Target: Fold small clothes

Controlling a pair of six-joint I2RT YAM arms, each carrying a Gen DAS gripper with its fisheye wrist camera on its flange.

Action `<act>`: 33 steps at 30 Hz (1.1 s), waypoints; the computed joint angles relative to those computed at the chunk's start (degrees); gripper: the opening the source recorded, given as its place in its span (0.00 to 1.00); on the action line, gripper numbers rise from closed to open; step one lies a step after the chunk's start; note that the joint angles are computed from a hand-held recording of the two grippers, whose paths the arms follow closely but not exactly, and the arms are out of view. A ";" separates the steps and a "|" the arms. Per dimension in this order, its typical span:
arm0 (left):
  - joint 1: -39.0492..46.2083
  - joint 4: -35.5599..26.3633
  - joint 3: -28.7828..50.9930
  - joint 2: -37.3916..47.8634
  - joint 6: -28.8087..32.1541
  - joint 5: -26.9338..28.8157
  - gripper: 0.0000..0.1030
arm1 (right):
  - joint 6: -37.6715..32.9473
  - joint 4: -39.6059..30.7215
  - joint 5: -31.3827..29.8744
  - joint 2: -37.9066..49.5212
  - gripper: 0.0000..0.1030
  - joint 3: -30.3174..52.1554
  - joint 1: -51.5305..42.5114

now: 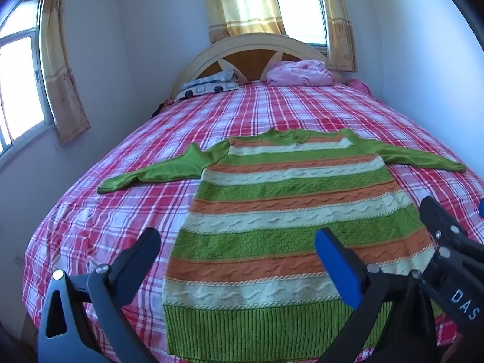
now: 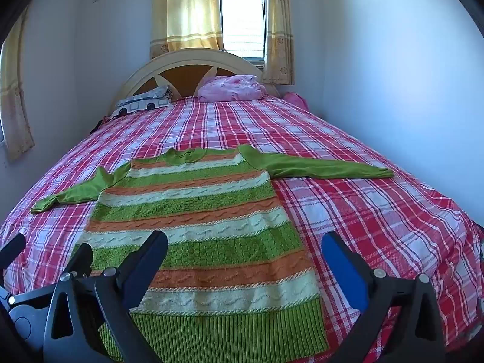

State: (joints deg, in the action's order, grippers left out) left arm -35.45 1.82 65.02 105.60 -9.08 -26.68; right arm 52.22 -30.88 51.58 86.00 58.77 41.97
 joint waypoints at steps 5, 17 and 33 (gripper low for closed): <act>0.81 1.21 -1.97 -1.08 -0.94 2.38 1.00 | 0.53 -1.22 -0.35 -0.10 0.99 0.49 0.09; 0.50 4.31 -3.26 -1.73 0.44 1.70 1.00 | 0.57 -1.43 -0.35 -1.38 0.99 -0.22 -0.36; 0.33 4.61 -3.51 -1.94 0.31 1.62 1.00 | 1.52 -1.55 -0.02 -0.59 0.99 0.35 -0.10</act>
State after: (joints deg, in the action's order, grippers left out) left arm -35.12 6.42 61.51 103.66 -8.77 -25.07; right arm 53.73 -32.44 51.56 85.41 59.11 41.87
